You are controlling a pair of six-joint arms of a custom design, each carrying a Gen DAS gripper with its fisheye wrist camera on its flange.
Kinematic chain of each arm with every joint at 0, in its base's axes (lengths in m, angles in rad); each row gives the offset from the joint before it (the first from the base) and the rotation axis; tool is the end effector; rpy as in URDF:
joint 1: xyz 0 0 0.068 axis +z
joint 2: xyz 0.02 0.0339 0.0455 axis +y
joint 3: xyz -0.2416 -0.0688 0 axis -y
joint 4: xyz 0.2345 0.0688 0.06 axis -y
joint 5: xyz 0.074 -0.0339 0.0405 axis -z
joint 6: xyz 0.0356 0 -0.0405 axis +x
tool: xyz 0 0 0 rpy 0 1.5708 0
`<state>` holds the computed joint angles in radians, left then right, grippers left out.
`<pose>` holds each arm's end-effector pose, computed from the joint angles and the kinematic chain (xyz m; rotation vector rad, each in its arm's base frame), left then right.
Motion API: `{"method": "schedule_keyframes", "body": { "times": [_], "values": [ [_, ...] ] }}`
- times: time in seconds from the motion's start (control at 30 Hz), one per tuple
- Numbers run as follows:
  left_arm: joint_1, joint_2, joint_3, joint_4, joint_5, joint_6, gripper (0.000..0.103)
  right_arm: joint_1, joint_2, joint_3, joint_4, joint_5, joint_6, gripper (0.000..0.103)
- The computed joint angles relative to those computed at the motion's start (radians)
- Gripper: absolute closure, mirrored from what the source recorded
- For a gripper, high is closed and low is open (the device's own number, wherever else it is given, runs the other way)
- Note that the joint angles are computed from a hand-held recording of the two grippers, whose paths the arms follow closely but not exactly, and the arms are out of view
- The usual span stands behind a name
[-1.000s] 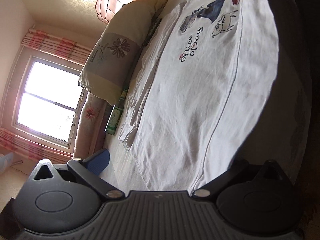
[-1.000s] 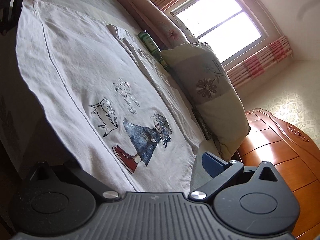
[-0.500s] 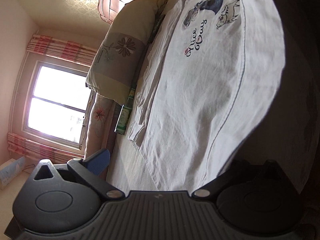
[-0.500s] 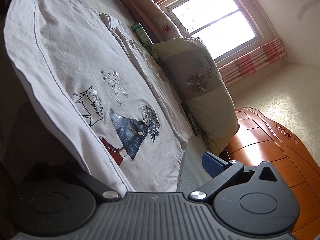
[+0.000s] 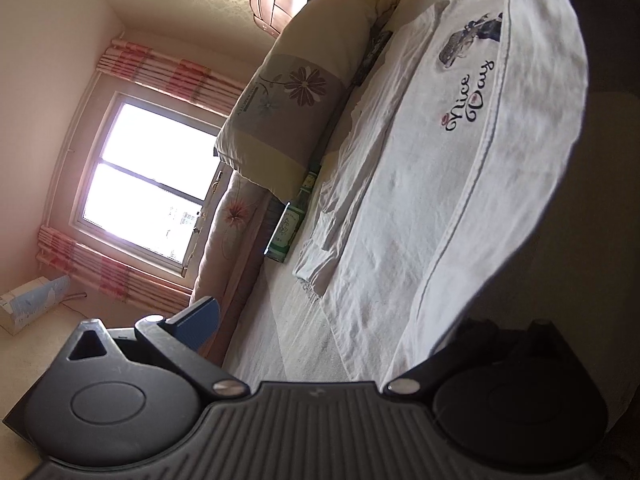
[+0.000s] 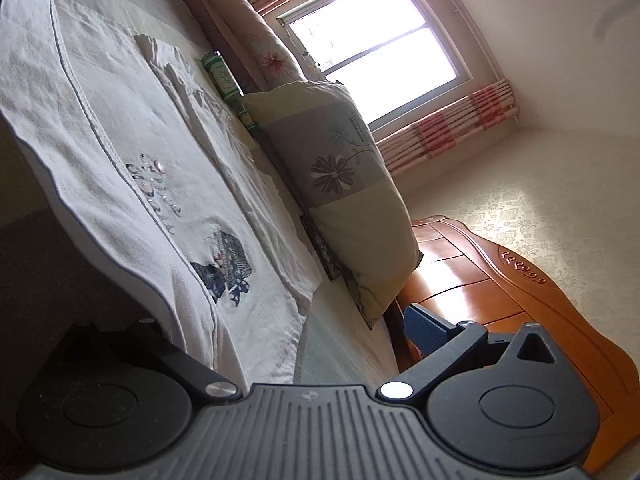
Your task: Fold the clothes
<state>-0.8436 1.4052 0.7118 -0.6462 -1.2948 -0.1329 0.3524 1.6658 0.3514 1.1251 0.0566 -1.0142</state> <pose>0.1705 -0.1401 0.1666 0.5419 1.9752 1.2513 0.2522 0.0906 0.1218 -1.0974 1.4143 -0.5285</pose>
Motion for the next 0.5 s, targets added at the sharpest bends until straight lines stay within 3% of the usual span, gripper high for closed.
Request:
{"method": "schedule_keyframes", "body": {
  "times": [0.3,0.5],
  "values": [
    [0.102,-0.116,-0.035,0.252,0.049,0.348,0.0,0.008,0.003,0.103,-0.077,0.006,-0.004,0.0],
    [0.212,-0.133,-0.038,0.418,0.141,0.545,0.0,0.018,0.043,0.226,-0.168,0.014,0.001,0.0]
  ]
}}
